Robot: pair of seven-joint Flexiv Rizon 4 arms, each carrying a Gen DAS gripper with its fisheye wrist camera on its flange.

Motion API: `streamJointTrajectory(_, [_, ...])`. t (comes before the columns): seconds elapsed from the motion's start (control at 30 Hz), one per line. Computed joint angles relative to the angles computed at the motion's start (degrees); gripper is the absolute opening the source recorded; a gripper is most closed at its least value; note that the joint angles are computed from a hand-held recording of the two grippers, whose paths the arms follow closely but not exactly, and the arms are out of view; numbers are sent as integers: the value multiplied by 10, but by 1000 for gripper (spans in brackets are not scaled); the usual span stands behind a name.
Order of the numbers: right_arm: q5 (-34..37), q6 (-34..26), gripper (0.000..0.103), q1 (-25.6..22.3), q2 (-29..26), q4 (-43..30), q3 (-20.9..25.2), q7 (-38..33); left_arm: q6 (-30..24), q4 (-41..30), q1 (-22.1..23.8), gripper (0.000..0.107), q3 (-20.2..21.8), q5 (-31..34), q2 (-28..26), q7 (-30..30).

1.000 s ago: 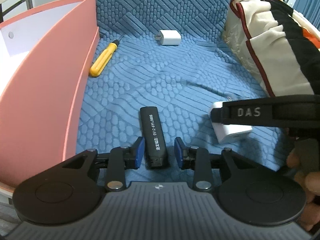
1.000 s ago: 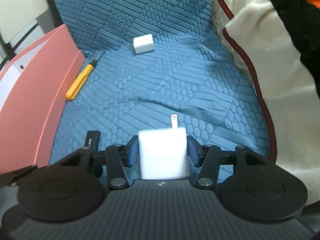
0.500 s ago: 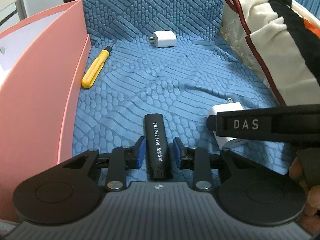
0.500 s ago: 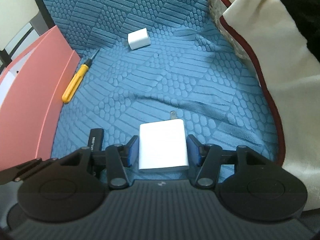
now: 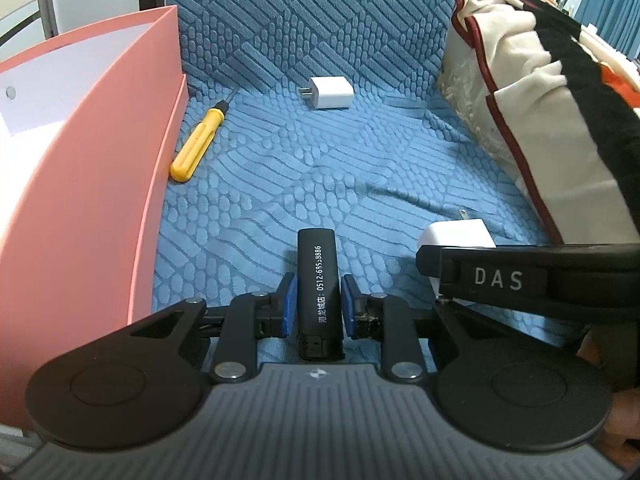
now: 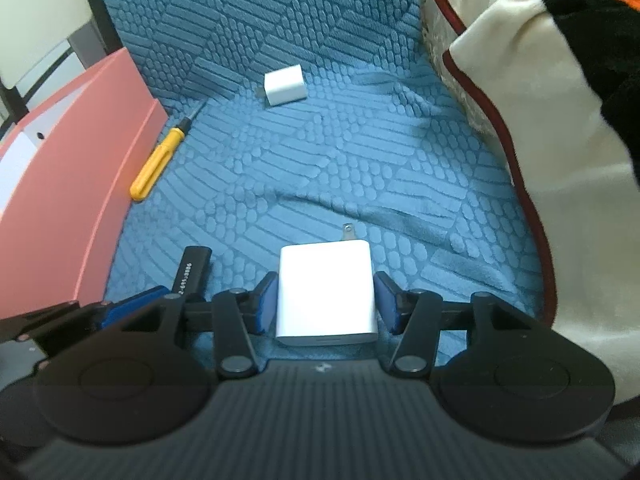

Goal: Organize rigid objects
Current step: 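Lift the USB stick with the left gripper while the right gripper lifts the charger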

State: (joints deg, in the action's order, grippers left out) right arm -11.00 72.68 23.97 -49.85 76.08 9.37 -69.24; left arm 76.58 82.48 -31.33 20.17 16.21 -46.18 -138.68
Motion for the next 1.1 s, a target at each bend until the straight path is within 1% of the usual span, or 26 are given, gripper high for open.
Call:
streamJointTrajectory(0.13, [-2, 12, 54, 2, 13, 18, -7, 1, 18, 21, -6, 27, 8, 4, 14, -12])
streamJointTrajectory(0.3, [-3, 13, 54, -2, 21, 24, -7, 6, 49, 54, -6, 27, 9, -3, 35, -18])
streamJointTrajectory(0.43, [1, 16, 54, -9, 34, 38, 6, -3, 64, 71, -9, 27, 14, -12, 47, -13])
streamJointTrajectory(0.53, [-5, 23, 54, -3, 47, 55, 0, -5, 80, 86, -15, 27, 21, -20, 58, -10])
streamJointTrajectory(0.6, [-1, 24, 54, -9, 55, 58, 10, -9, 92, 96, -15, 27, 22, -27, 67, -5])
streamJointTrajectory(0.87, [-3, 48, 54, -9, 89, 73, 18, -26, 113, 124, -24, 27, 41, -50, 102, 22])
streamJointTrajectory(1.1, [4, 56, 54, -11, 100, 47, 32, -42, 114, 140, -24, 27, 56, -60, 144, 37])
